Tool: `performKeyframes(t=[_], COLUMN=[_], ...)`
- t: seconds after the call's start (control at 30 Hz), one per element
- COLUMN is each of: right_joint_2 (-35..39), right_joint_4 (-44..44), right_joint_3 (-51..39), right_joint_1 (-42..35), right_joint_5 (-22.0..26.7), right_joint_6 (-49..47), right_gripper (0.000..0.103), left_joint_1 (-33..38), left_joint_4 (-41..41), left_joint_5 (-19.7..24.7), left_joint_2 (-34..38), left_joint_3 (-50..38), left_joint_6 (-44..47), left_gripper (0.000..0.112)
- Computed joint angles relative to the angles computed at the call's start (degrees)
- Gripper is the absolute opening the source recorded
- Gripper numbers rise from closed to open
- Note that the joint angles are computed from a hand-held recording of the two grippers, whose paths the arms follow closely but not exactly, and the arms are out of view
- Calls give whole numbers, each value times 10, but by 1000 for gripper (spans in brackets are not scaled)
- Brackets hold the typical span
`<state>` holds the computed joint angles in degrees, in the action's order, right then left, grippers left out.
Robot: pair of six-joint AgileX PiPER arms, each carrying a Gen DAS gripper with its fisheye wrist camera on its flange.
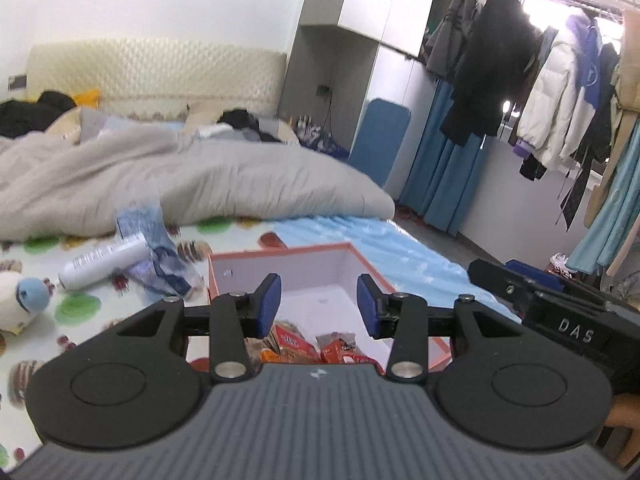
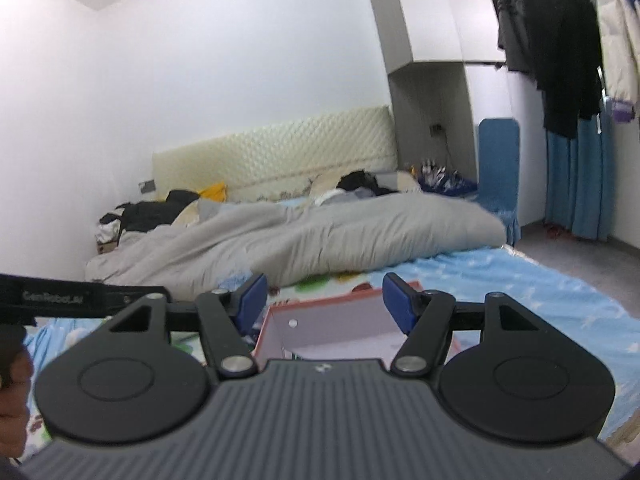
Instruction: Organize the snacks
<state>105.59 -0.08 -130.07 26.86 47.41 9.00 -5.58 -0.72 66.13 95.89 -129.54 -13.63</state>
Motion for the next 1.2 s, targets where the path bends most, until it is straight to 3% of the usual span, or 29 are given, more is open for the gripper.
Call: performKeyframes(t=[0.3,0.53,0.73,1.2], right_joint_2=[-79,-126,-169,-189], right_joint_4=[-42,-76,-107,-133], right_joint_3=[87,147,213,253], right_joint_1=[15,26,47,78], right_joint_5=[1,12,11,33], right_joint_6=[48,67,99,132], right_gripper=[66,66,66,66], left_joint_1=[-40,-73,-119,-95], left_joint_4=[30,69,121,108], left_joint_5=[22,5,17,30], left_joint_2=[-81,-136,-168,-219], left_joint_3=[52,130,171,241], left_joint_6=[-35,-66,-95,-118], left_gripper=[48,48,48,48])
